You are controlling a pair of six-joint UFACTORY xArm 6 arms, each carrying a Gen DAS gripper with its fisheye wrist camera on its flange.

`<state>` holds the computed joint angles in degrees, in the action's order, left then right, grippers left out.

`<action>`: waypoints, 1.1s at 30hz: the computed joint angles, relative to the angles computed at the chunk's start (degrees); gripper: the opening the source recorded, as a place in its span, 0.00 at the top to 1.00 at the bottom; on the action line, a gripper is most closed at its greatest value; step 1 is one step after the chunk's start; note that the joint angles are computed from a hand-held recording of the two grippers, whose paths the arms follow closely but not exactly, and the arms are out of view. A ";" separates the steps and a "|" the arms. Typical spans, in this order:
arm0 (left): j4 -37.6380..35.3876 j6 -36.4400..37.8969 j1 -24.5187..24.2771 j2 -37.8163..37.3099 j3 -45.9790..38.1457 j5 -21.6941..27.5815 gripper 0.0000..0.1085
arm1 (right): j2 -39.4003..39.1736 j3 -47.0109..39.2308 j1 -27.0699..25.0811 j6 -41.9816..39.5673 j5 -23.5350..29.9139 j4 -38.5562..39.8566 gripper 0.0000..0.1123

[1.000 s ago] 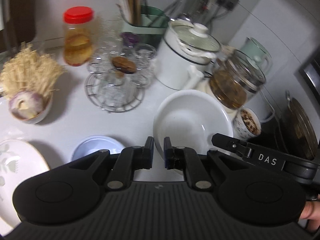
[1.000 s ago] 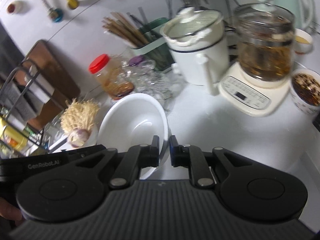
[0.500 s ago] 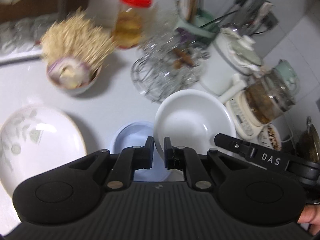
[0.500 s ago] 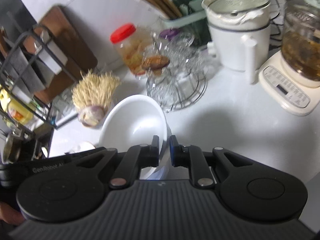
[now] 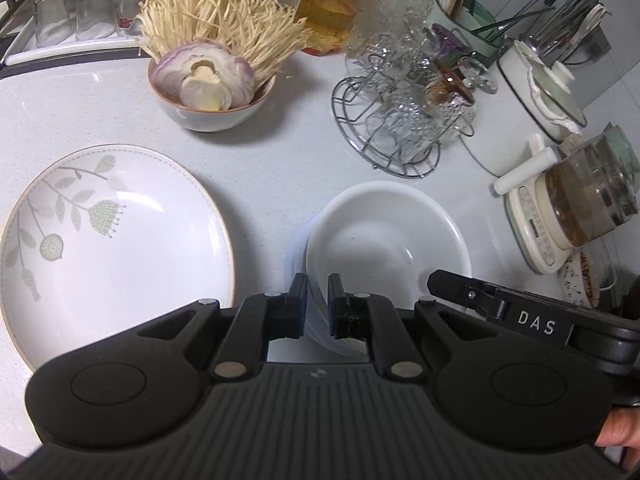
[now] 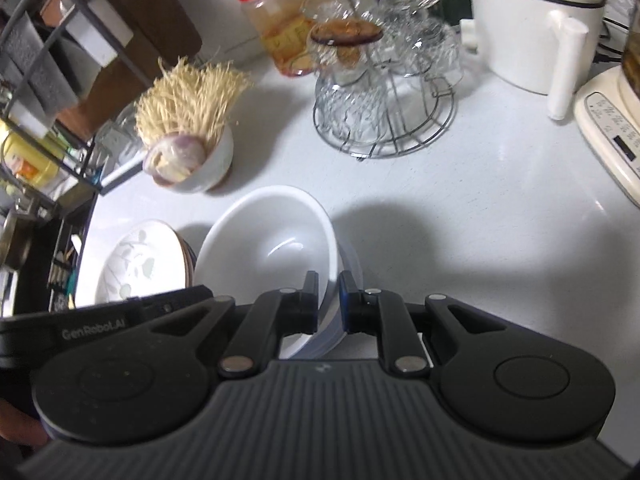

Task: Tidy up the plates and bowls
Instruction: 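Lift the white bowl and lower it into the light blue bowls, then lift the nested bowl stack with both grippers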

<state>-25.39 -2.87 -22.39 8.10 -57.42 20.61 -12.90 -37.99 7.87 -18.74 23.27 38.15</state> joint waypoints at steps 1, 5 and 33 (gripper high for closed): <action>-0.13 0.03 0.05 0.11 0.13 -0.07 0.90 | 0.41 -0.19 0.03 -0.56 0.07 0.23 0.87; -0.99 1.04 0.36 0.62 0.24 -0.49 0.90 | 1.69 -0.88 0.05 -1.39 -0.25 0.12 0.87; -2.34 7.64 0.24 7.18 -4.02 -2.56 0.62 | 12.53 -5.49 -4.33 -11.43 8.31 20.42 0.75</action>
<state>-27.73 4.77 -22.15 15.29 -61.43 18.05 -0.37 -43.48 3.53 -30.16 31.58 58.58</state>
